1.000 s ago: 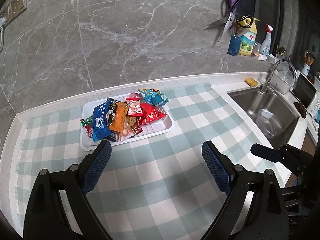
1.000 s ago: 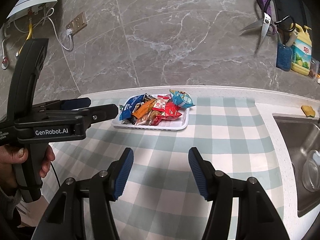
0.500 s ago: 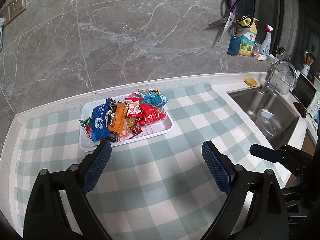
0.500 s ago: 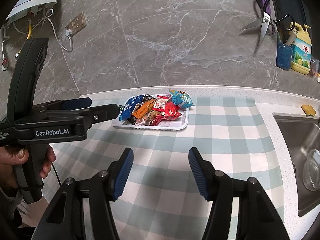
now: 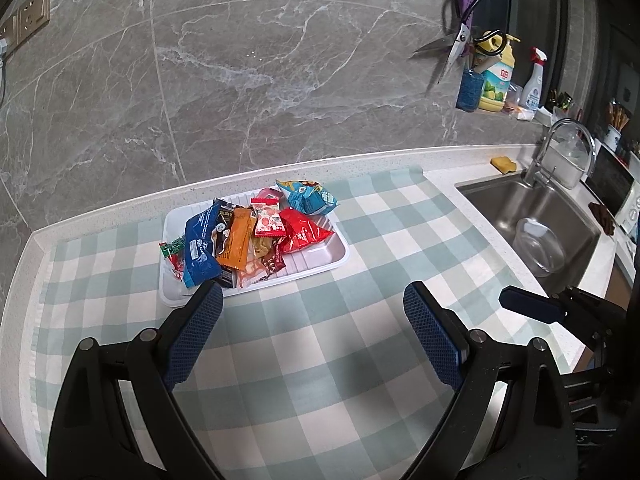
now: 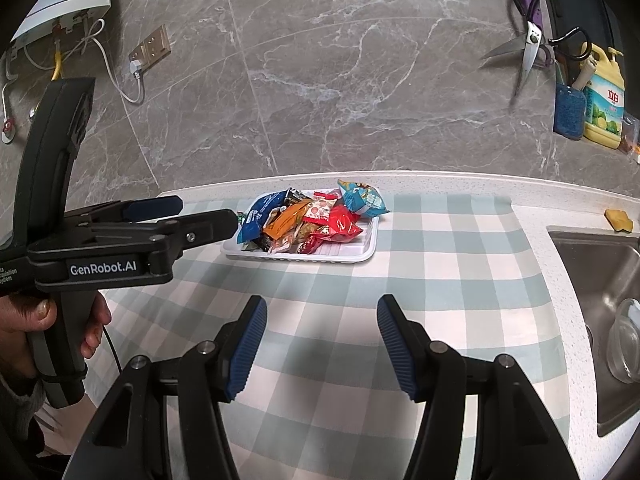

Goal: Organize snacks

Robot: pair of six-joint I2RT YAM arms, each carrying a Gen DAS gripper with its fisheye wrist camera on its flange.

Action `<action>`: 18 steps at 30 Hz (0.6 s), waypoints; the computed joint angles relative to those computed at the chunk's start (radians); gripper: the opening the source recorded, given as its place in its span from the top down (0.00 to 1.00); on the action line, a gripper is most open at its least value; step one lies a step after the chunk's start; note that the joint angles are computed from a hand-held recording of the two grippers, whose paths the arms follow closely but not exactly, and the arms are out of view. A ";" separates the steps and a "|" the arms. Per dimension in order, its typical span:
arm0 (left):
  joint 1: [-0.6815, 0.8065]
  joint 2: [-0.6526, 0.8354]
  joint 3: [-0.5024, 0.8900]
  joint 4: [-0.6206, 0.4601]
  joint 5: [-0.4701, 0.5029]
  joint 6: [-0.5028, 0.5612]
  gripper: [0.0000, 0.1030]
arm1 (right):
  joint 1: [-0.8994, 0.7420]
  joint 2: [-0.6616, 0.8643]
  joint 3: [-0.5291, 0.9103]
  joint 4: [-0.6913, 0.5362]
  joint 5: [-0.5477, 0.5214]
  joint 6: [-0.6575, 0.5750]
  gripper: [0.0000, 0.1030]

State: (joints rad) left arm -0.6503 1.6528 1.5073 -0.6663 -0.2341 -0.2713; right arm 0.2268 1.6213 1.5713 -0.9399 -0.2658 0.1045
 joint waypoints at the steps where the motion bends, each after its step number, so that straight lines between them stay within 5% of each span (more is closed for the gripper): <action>1: 0.001 0.001 0.001 0.000 0.001 0.000 0.10 | 0.000 -0.001 -0.001 0.001 0.000 0.001 0.41; 18: 0.001 0.010 0.005 0.001 0.007 -0.002 0.10 | 0.003 0.010 0.005 0.005 0.001 0.006 0.41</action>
State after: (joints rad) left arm -0.6492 1.6632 1.5124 -0.6649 -0.2272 -0.2737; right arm 0.2295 1.6312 1.5758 -0.9354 -0.2649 0.1102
